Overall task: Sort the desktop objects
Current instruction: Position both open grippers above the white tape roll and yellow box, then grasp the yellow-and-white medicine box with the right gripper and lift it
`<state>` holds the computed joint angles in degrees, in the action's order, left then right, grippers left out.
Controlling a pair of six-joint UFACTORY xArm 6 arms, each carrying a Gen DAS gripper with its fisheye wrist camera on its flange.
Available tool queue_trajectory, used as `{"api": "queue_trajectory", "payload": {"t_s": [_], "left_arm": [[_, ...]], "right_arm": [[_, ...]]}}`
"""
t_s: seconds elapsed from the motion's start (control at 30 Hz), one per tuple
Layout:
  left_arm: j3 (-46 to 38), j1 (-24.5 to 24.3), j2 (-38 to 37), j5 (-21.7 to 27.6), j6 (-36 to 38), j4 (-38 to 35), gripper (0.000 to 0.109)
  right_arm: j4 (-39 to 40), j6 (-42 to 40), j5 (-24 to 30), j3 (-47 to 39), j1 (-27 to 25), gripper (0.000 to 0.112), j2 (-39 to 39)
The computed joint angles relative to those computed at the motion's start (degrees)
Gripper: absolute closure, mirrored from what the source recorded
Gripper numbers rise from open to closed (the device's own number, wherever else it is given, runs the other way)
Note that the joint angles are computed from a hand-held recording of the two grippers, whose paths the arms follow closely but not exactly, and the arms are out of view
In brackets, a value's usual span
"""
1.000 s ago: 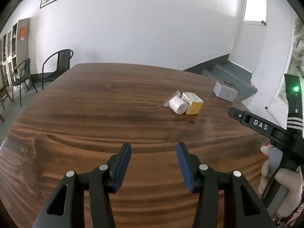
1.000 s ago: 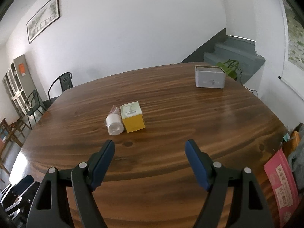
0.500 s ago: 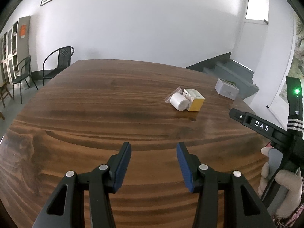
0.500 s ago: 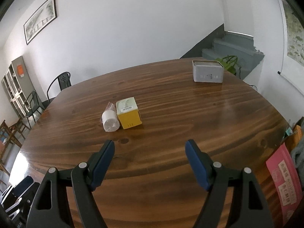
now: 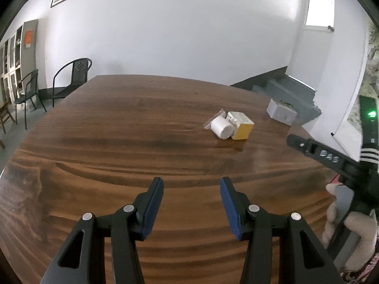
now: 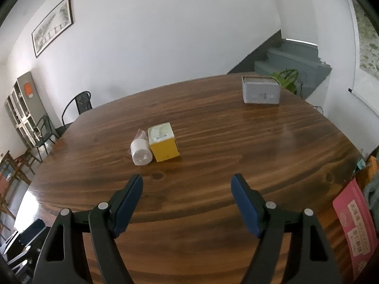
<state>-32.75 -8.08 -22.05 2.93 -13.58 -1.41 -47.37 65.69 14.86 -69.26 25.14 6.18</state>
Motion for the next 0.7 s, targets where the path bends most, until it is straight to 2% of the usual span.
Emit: {"api": "queue_trajectory", "payload": {"t_s": [0.1, 0.27, 0.37, 0.57, 0.7], "left_arm": [[-0.14, 0.49, 0.3, -0.14, -1.23, 0.73, 0.057], [-0.63, 0.24, 1.22, 0.4, 1.16, -2.85, 0.057], [-0.78, 0.34, 1.63, 0.48, 0.46, -2.17, 0.057], [-1.03, 0.47, 2.32, 0.33, 0.02, -1.66, 0.057], [-1.59, 0.02, 3.04, 0.83, 2.69, -4.57, 0.057]], "right_arm": [[0.9, -1.12, -0.8, 0.02, -0.62, 0.032, 0.21], [10.49, -9.42, -0.88, -1.55, -1.36, 0.032, 2.07], [14.18, -13.92, -0.61, -4.55, -1.32, 0.031, 4.49], [23.99, -27.29, 3.3, -18.7, 0.32, 0.03, 15.89], [32.04, -34.18, 8.77, -30.22, 0.74, 0.031, 24.47]]}}
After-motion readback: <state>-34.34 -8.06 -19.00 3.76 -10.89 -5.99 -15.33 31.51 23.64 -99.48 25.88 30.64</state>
